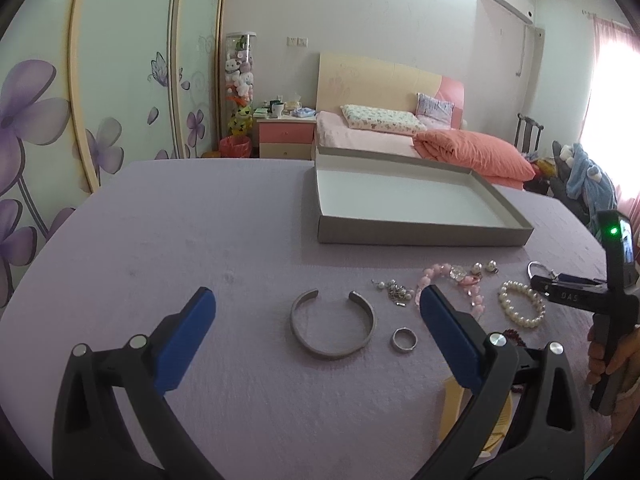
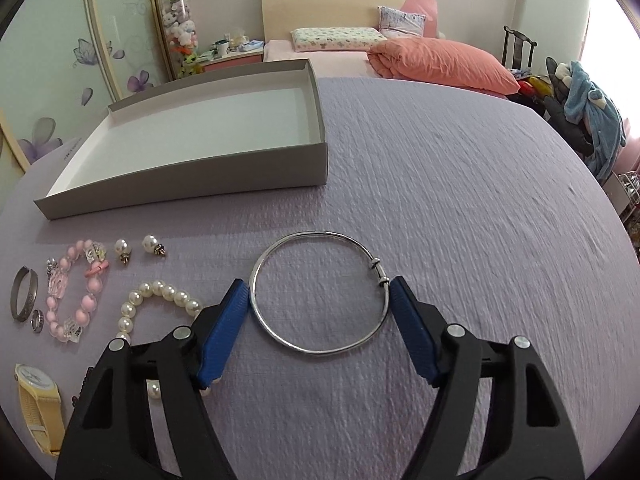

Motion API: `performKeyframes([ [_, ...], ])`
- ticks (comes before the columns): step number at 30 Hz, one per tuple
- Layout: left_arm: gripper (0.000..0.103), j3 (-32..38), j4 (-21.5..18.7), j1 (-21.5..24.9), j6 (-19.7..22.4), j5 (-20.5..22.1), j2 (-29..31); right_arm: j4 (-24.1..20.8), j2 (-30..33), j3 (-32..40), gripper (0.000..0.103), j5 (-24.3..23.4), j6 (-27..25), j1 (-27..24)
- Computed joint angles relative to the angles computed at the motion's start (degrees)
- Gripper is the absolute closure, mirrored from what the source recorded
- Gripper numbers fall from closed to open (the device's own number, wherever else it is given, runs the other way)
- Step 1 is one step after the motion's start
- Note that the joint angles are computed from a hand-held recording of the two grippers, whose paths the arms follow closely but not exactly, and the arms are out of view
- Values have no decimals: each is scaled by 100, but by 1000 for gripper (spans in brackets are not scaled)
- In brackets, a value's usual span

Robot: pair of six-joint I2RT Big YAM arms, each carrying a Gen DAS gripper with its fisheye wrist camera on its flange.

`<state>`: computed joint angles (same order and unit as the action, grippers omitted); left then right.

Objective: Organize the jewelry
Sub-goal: 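Close the right tool on the silver clasp bangle while the left tool approaches the silver cuff, then close the left tool on the silver cuff bracelet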

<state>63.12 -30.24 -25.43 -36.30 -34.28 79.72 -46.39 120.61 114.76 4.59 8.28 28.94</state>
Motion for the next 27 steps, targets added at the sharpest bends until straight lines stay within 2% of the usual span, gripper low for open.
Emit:
performKeyframes([
  [11, 4, 453, -699, 137, 55, 376, 519, 14, 12, 12, 31, -34, 9, 4],
  [13, 7, 531, -818, 167, 51, 448, 603, 33, -2, -20, 31, -33, 13, 7],
  [18, 13, 640, -938, 282, 0, 710, 777, 36, -1, -21, 31, -34, 13, 8],
  [26, 14, 836, -1089, 375, 57, 971, 1036, 42, 1, -24, 31, -34, 19, 8],
  [27, 19, 877, -1119, 388, 51, 980, 1086, 45, -2, -29, 31, -35, 19, 8],
])
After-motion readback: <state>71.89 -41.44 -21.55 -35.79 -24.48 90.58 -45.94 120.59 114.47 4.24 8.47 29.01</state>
